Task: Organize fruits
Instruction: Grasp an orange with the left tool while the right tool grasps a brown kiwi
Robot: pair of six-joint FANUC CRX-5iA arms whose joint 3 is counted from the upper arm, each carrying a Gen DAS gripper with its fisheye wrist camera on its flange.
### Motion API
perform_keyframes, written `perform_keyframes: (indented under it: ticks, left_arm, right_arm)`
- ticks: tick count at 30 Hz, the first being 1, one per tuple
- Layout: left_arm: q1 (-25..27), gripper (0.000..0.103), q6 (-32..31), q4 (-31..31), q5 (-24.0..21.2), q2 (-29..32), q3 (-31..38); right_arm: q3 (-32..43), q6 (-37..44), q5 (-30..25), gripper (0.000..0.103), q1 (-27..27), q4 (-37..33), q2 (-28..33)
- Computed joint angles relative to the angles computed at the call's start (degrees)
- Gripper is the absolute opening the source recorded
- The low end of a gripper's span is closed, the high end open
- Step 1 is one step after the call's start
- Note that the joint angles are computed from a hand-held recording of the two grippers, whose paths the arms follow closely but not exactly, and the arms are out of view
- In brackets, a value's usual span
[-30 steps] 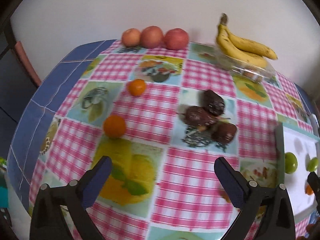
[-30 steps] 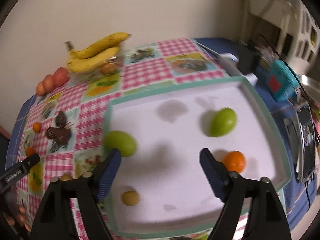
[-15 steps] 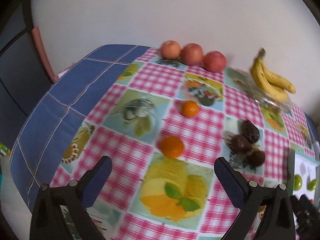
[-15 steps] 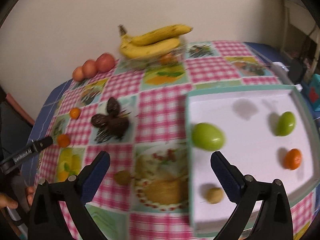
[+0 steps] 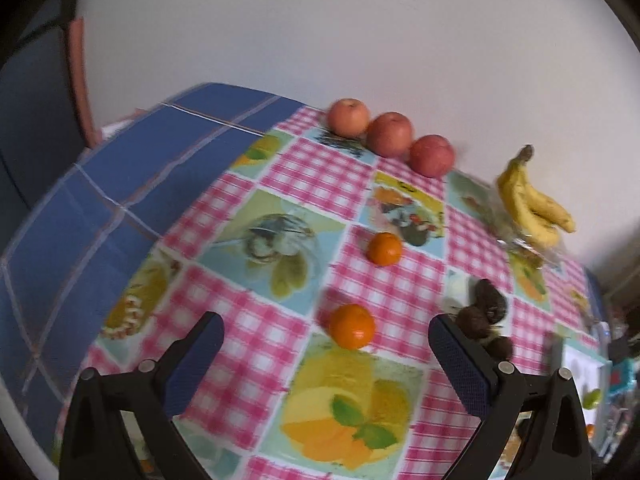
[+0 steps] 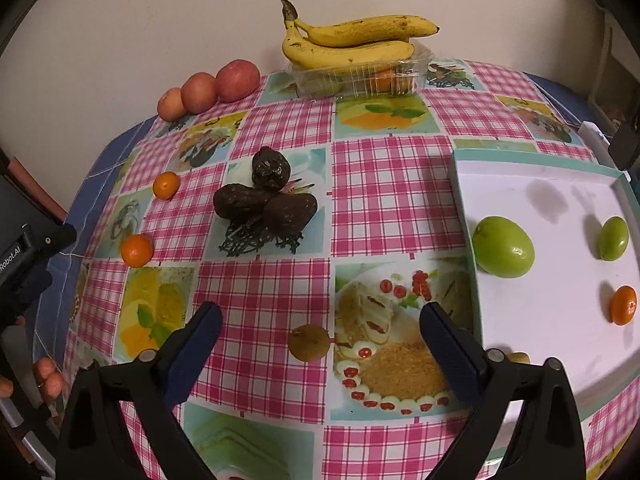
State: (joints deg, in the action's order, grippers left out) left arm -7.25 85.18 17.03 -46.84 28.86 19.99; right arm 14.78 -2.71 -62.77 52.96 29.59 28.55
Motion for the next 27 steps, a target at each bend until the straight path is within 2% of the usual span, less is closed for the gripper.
perform_keyframes:
  ticks: [1, 6, 12, 14, 16, 19, 24, 26, 27]
  left_arm:
    - [0.02, 0.103, -0.95, 1.19, 0.44, 0.14, -0.25]
    - [-0.61, 0.103, -1.27, 0.84, -1.4, 2.13, 2.62]
    - [-0.88, 0.099, -1.43, 4.09, -2.83, 5.28, 3.97]
    - [-0.82, 0.089, -2.03, 6.2, -3.83, 6.65, 4.28]
    - [-1.19, 0.083, -1.31, 4.96, -4.21, 7.55, 5.22]
    - [-1.31, 0.074, -0.74, 4.09, -3.92, 8.3, 5.85]
    - [-0.67, 0.052, -1.54, 6.28, -5.25, 9.46, 6.18]
    - [-0.46, 0.041, -1.7, 7.13, -6.19, 9.84, 6.25]
    - [-0.44, 0.041, -1.56, 7.0, -6.52, 9.92, 6.37]
  right_arm:
    - [0.47, 0.58, -0.29, 0.084, -0.02, -0.32, 0.28]
    - [1.45, 1.72, -0.71, 0.07, -0.1, -1.01, 0.81]
    - [3.56, 3.9, -2.39, 0.069, -0.6, -4.69, 1.98]
    - [4.69, 5.22, -3.2, 0.067, -0.84, -6.3, 2.7]
    - [5.4, 5.99, -3.58, 0.058, -0.99, -7.42, 3.2]
    - [6.59, 7.36, -3.88, 0.056, -1.23, -9.49, 4.01]
    - [7.88, 8.78, -4.54, 0.04, -1.41, -11.25, 4.85]
    - [7.9, 8.7, -4.64, 0.038, -1.49, -11.29, 4.81]
    - [7.9, 8.63, -4.49, 0.036, -1.54, -11.35, 4.82]
